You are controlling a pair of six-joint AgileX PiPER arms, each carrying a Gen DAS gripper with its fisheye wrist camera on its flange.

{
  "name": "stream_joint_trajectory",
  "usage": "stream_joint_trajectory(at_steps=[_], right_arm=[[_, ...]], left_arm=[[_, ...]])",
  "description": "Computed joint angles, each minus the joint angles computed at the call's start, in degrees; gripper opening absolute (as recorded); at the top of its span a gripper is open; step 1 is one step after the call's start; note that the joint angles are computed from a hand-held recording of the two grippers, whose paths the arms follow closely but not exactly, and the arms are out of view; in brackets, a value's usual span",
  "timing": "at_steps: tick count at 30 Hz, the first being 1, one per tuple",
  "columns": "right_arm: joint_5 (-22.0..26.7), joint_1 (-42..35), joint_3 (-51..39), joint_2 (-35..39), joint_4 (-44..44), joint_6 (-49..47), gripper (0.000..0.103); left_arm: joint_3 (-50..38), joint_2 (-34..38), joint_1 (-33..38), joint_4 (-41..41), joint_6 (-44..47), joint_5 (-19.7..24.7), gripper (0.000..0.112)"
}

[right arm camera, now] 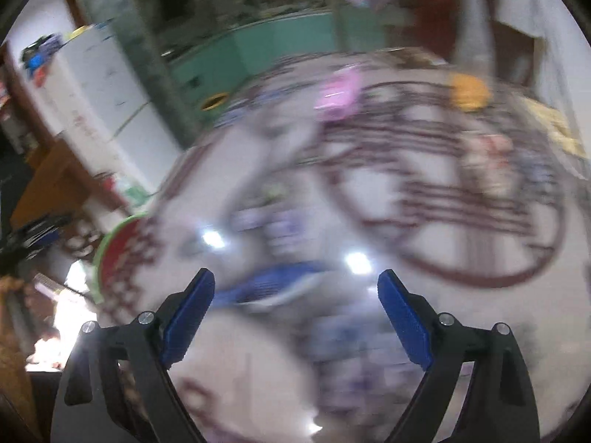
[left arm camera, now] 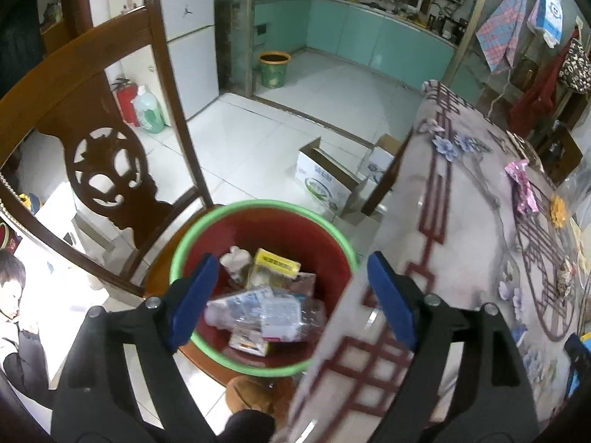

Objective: Collect trash
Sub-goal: 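Grasp the crumpled red-white paper with the right tool while the left tool grasps the pink snack bag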

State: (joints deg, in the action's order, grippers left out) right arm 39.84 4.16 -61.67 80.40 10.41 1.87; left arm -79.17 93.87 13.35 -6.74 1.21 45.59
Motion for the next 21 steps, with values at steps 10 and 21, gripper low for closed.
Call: stream_joint_trajectory(at_steps=[10, 21], right_arm=[[-0.9, -25.7, -15.9, 18.3, 7.9, -5.9, 0.093], [7.5, -27.7, -29.9, 32.1, 15.9, -12.1, 0.041]], left_arm=[[-4.1, 0.5, -15.1, 4.4, -13.5, -0.7, 0.085], [-20.2, 17.3, -39.1, 25.8, -21.9, -2.0, 0.088]])
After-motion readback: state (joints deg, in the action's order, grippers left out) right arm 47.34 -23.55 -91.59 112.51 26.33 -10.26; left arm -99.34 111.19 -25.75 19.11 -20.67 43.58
